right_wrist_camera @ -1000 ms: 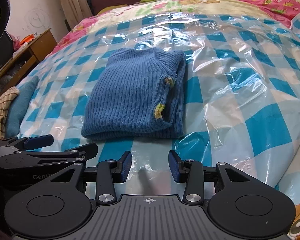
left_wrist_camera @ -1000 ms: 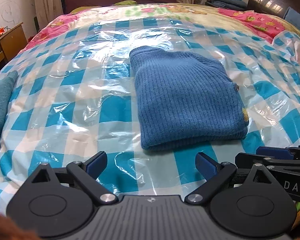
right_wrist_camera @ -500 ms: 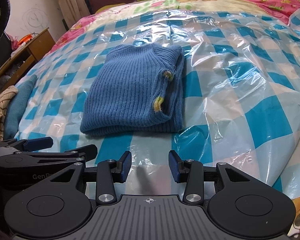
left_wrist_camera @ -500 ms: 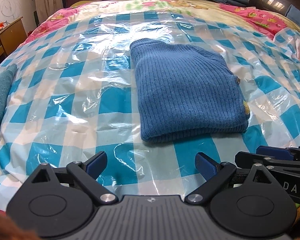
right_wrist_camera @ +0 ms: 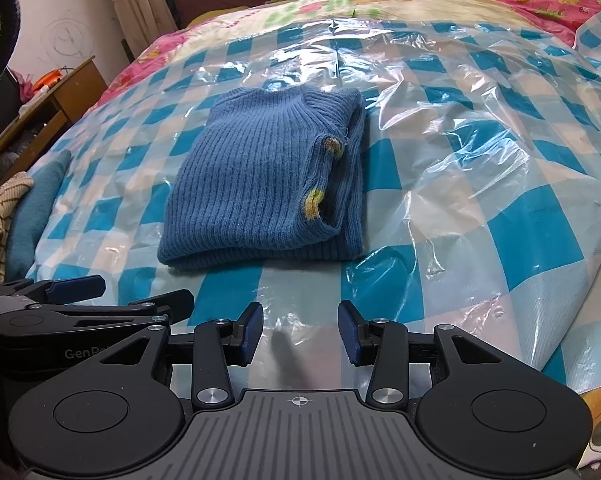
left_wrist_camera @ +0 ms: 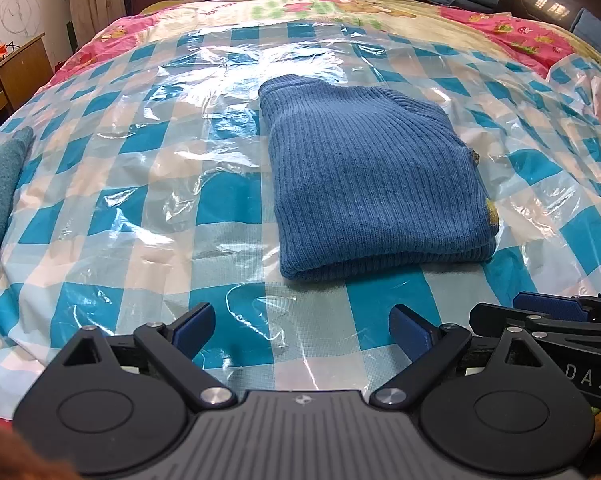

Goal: Fold small clothes

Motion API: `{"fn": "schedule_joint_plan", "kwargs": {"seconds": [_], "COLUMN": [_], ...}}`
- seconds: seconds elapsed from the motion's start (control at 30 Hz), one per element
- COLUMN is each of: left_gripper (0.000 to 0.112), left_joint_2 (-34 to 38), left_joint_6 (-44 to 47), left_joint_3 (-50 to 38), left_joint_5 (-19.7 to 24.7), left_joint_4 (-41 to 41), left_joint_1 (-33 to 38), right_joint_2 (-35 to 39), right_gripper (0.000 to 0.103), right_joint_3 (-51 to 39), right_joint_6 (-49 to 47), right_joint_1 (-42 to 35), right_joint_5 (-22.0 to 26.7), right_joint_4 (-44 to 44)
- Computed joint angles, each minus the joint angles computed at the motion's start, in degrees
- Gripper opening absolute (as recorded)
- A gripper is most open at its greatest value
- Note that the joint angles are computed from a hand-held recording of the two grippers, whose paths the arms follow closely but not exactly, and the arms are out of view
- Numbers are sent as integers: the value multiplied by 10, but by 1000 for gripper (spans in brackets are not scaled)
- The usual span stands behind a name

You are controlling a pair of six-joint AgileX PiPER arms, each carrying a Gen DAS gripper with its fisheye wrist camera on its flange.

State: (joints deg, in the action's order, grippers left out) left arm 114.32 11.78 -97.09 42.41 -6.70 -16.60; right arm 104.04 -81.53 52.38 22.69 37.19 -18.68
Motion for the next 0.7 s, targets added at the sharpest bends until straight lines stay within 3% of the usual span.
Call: {"fn": "schedule_joint_plan", "kwargs": {"seconds": [0.7], "left_gripper": [93], "left_joint_2": [-3], "left_joint_6": [7], "left_joint_3": [3], "left_joint_5": [1], "left_joint_4": [-5], "left_joint_1": [-1], "right_joint_2": [-1], "right_gripper": [41], "right_joint_3": [4], "right_joint_6": [4], "right_joint_1": [0], "right_joint_5": [-3], "right_joint_4": [-1]}}
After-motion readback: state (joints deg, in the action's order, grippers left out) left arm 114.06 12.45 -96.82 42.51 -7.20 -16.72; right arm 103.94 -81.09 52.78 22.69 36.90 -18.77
